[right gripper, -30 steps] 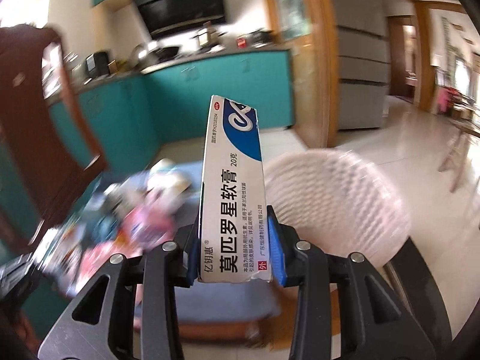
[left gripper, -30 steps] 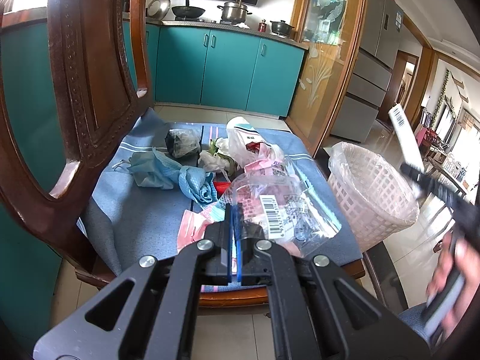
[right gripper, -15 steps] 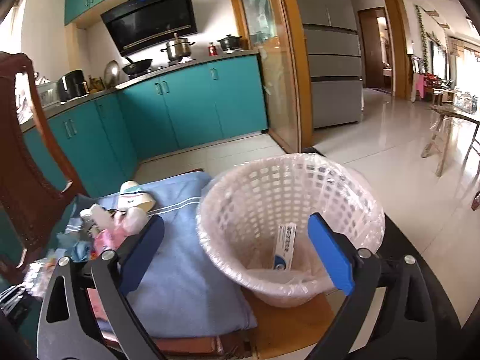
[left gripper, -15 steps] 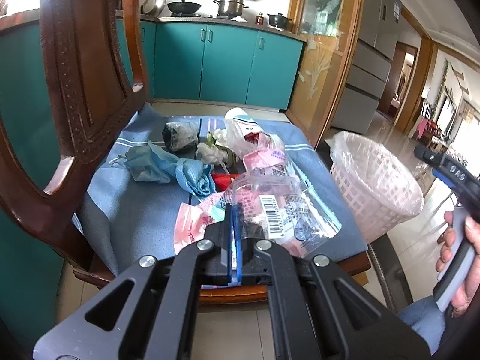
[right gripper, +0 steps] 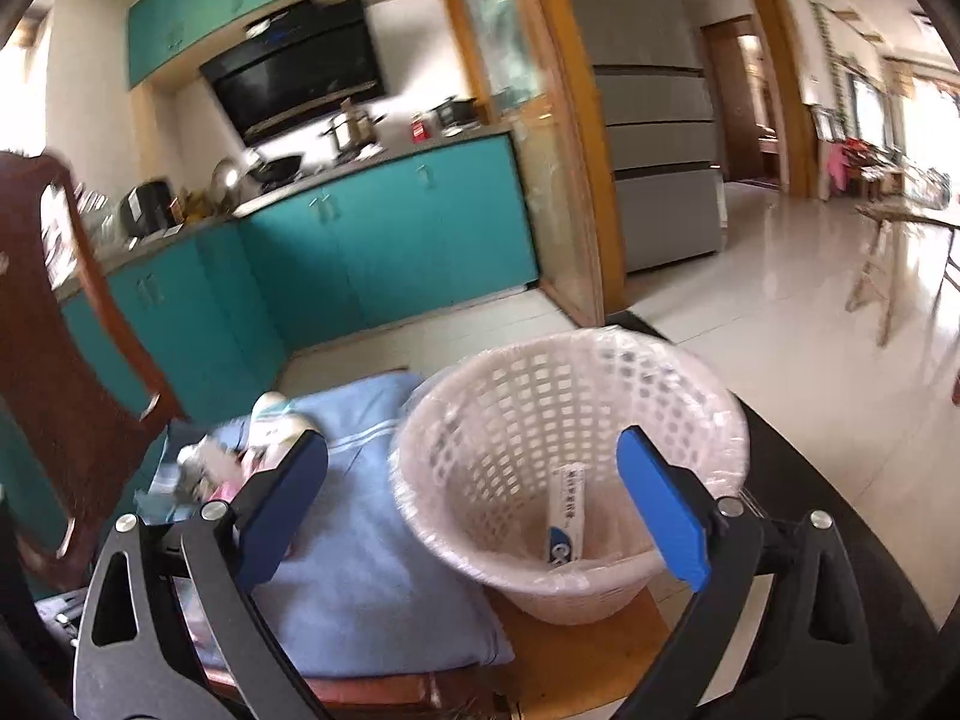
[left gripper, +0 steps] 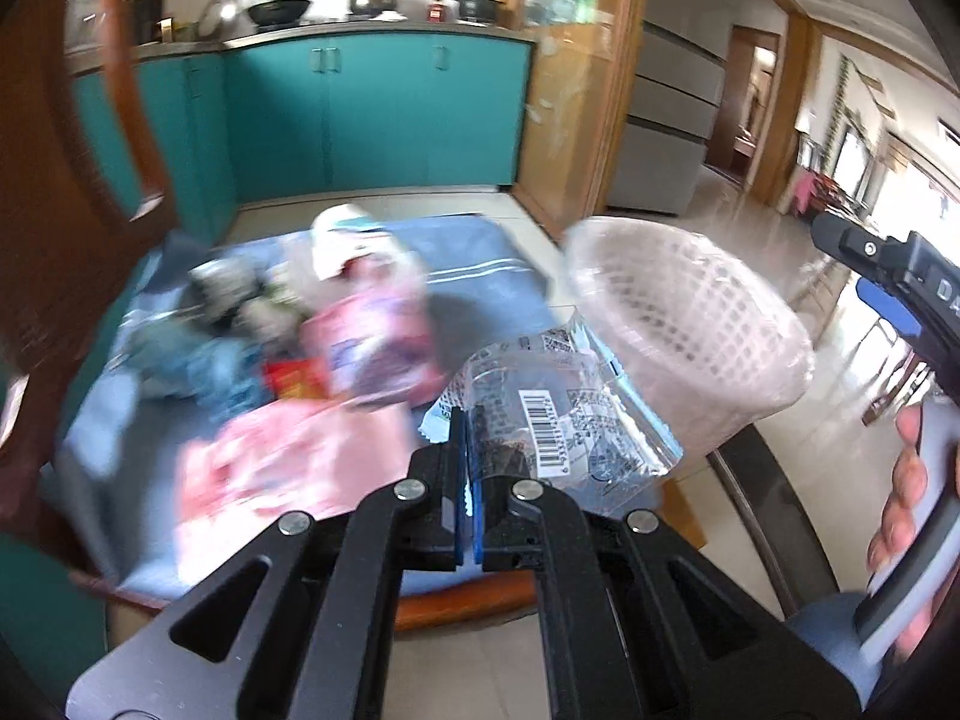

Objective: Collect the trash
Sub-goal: 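Drop the clear plastic bag into the wastebasket with the left gripper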

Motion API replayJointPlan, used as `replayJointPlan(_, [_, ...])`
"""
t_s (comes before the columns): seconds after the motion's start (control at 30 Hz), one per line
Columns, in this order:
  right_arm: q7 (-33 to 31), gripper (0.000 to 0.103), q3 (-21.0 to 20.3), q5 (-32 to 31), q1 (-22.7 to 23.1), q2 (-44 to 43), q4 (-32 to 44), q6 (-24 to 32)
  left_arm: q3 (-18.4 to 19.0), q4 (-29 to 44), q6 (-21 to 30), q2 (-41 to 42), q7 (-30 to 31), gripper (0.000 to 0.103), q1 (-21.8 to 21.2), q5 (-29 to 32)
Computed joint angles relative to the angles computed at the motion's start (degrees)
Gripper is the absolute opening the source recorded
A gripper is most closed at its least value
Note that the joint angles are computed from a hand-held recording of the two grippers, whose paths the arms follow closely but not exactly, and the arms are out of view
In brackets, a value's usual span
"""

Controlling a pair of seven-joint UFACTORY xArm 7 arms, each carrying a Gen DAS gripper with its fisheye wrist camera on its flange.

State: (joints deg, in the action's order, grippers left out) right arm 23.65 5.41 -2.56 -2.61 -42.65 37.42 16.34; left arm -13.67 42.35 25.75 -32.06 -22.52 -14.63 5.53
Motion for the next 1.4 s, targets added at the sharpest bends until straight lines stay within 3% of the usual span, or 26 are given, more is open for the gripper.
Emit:
replayJointPlan(0.23, [6.4,0.095,0.3,0.1,-7.3,-3.4,-2.4,-2.3,-5.1,22.9,-2.6,23.7,-3.1,0.006,-2.9,5.1])
replayJointPlan(0.27, [7.3,0.095,0.4,0.0,-8.3,-3.8,-2.8,-2.8,-5.3,26.2,-2.6,26.9,-4.5,0.015,-3.4,7.0])
replayJointPlan(0.3, [8.0,0.095,0.6,-0.2,-9.2,-4.0,-3.0,-3.1,-5.2,29.2,-1.9,29.8,-5.5,0.048,-4.1,8.3])
replayJointPlan(0.37, [8.5,0.095,0.5,-0.5,-9.7,-3.7,-2.9,-3.0,-4.1,33.6,0.4,33.7,-12.3,0.087,-5.4,15.6])
replayJointPlan(0.43, [8.1,0.095,-0.2,-0.4,-8.5,-2.9,-2.6,-2.3,-2.2,32.6,0.4,32.7,-17.3,0.086,-6.6,20.2])
replayJointPlan(0.57, [6.7,0.095,-0.2,-0.9,-6.4,-1.9,-2.1,-2.4,1.1,23.5,-2.6,24.1,-12.9,0.087,-6.5,15.6])
replayJointPlan(0.7, [4.6,0.095,-0.6,-0.8,-3.4,-1.3,-1.7,-1.8,2.5,11.6,-4.4,10.3,-10.7,0.094,-2.6,14.2])
replayJointPlan(1.03, [-0.3,0.095,2.3,-1.0,4.6,0.1,0.5,2.0,5.5,-8.6,0.3,-16.5,-4.0,0.098,4.3,7.0])
replayJointPlan(1.2, [-3.4,0.095,3.8,-0.2,10.6,0.7,0.8,4.6,6.8,-11.3,3.4,-18.4,-0.1,0.098,5.4,2.5])
replayJointPlan(1.4, [-4.0,0.095,6.5,-1.1,12.3,2.7,2.1,4.4,6.6,-13.1,3.6,-20.5,3.3,0.098,6.4,-0.2])
